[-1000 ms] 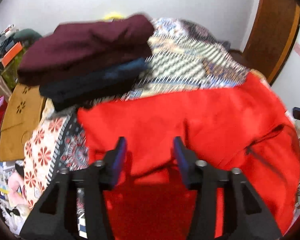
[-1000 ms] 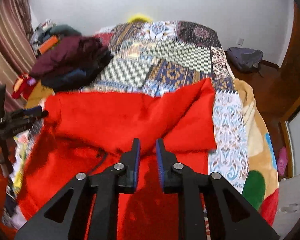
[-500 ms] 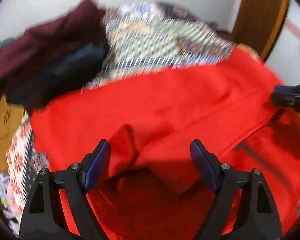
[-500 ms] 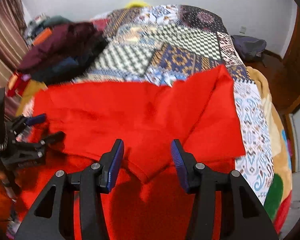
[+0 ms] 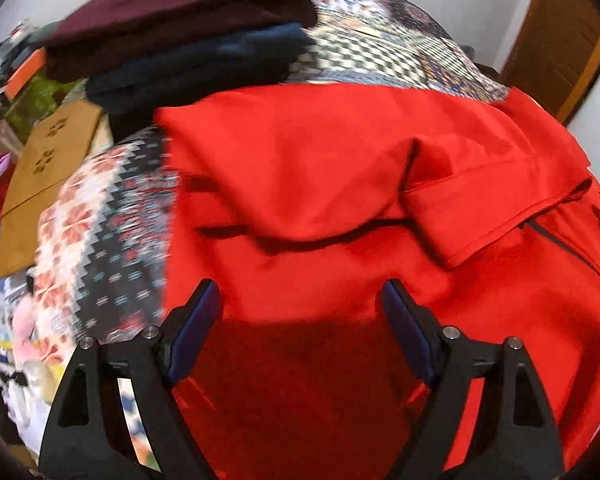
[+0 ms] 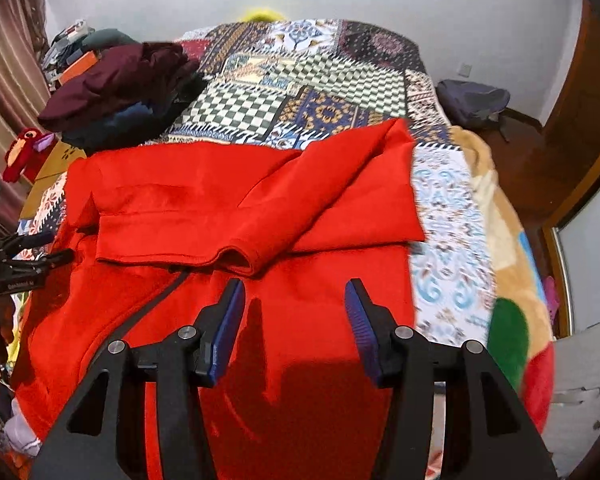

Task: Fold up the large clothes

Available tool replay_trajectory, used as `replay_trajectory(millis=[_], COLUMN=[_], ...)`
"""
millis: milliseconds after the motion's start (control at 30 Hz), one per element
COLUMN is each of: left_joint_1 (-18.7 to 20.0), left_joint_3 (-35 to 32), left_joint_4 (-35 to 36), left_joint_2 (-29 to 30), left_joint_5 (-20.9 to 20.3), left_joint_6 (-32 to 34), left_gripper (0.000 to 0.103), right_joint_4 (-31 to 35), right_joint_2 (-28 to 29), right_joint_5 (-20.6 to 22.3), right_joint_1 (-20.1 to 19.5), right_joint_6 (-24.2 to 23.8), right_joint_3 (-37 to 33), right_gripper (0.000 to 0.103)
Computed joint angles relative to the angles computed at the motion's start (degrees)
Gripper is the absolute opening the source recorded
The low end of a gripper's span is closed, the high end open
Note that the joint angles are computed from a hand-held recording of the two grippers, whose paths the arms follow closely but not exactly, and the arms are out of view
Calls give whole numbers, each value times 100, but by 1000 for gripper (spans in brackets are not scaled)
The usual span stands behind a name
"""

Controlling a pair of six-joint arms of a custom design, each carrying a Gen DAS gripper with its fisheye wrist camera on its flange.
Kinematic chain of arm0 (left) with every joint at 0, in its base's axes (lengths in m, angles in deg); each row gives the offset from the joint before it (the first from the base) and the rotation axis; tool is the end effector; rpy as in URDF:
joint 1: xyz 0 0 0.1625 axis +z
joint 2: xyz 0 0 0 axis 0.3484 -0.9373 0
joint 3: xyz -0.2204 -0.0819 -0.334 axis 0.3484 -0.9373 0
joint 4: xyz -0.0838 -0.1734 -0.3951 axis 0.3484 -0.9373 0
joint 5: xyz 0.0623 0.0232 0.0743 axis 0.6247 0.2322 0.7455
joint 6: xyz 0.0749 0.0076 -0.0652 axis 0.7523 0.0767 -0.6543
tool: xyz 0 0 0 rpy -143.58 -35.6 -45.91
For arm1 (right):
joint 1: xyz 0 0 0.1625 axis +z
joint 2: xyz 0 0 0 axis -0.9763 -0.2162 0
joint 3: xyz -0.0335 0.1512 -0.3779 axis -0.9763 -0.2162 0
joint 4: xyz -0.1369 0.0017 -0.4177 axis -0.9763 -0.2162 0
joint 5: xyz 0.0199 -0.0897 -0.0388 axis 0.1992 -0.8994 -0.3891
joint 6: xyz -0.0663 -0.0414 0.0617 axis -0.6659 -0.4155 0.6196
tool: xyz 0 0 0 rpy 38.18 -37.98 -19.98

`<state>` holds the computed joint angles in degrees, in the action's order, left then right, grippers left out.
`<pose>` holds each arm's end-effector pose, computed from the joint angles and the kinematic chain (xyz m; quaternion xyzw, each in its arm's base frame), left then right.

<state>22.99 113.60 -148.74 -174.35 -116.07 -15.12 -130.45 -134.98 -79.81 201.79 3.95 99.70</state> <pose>-0.0622 -0.3515 0.3574 0.0016 0.8861 -0.2518 0.3890 0.3682 -0.3976 0.1478 0.3001 -0.9104 0.1403 0.2480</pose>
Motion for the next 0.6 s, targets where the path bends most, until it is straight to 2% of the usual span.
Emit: replay_trajectory(millis=[200, 333, 533, 600], left_joint_1=[-576, -947, -1370, -1419], left_joint_3=[-336, -482, -442, -353], left_joint_4=[1767, 2705, 3509, 3514], left_joint_2=[-590, -991, -1547, -1707], left_joint_5=[239, 138, -314, -431], left_joint_6=[-1413, -2200, -2976, -3022], left_gripper=[83, 83, 83, 83], right_joint_4=[-168, -78, 215, 273], right_joint_2=[-538, -908, -1387, -1488], right_joint_5=[-196, -401, -643, -614], right_joint_1=[108, 169, 248, 250], right_joint_6=[230, 386, 604, 608], right_joint_3=[335, 540, 807, 878], right_gripper=[48, 49, 51, 53])
